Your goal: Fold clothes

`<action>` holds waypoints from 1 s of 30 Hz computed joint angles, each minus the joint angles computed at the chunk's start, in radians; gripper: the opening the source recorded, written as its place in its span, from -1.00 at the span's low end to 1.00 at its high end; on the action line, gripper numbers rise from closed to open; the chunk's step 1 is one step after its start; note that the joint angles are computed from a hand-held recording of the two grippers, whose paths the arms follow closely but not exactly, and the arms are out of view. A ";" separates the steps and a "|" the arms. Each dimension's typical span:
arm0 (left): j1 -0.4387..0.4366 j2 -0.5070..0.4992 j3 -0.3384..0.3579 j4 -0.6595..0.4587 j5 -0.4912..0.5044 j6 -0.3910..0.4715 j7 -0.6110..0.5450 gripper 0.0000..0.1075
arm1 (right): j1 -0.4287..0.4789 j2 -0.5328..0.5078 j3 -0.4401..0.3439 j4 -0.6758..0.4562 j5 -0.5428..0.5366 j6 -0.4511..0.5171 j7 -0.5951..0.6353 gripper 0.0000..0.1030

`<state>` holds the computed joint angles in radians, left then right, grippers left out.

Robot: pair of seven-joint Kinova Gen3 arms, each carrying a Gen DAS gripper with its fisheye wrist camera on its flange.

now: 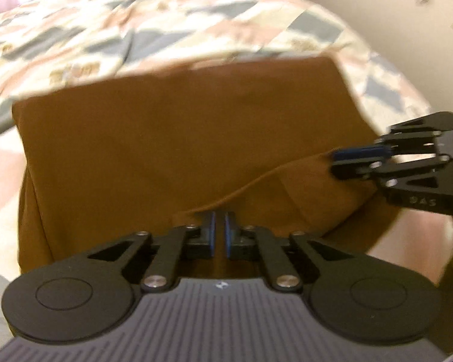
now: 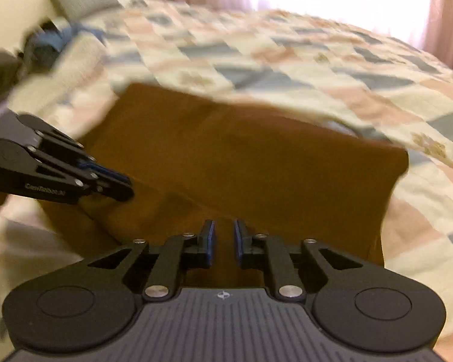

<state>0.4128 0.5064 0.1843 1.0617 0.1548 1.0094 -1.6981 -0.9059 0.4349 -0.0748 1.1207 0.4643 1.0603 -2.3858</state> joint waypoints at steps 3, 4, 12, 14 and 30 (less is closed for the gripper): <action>-0.028 -0.034 0.000 0.059 0.016 -0.025 -0.014 -0.95 | -0.010 -0.017 0.002 0.071 0.022 0.022 -0.027 -1.00; -0.035 -0.049 -0.003 0.066 0.013 -0.020 -0.015 -0.96 | -0.017 -0.026 0.008 0.080 0.025 0.040 -0.048 -1.00; -0.062 -0.172 -0.054 0.166 -0.050 -0.068 0.092 -0.97 | -0.011 -0.120 -0.028 0.117 0.085 0.090 -0.247 -0.51; -0.054 -0.160 -0.066 0.179 -0.086 -0.049 0.124 -0.97 | -0.008 -0.100 -0.038 0.115 0.079 0.103 -0.232 -0.51; -0.092 0.183 -0.058 -0.285 -0.077 -0.110 -0.008 -1.00 | 0.107 0.017 0.050 0.005 0.212 -0.038 -0.066 -0.50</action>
<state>0.3206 0.6891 0.1267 0.7767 0.0781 0.8992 -1.7066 -0.7988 0.4518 -0.0246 1.1253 0.6763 1.0220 -2.4516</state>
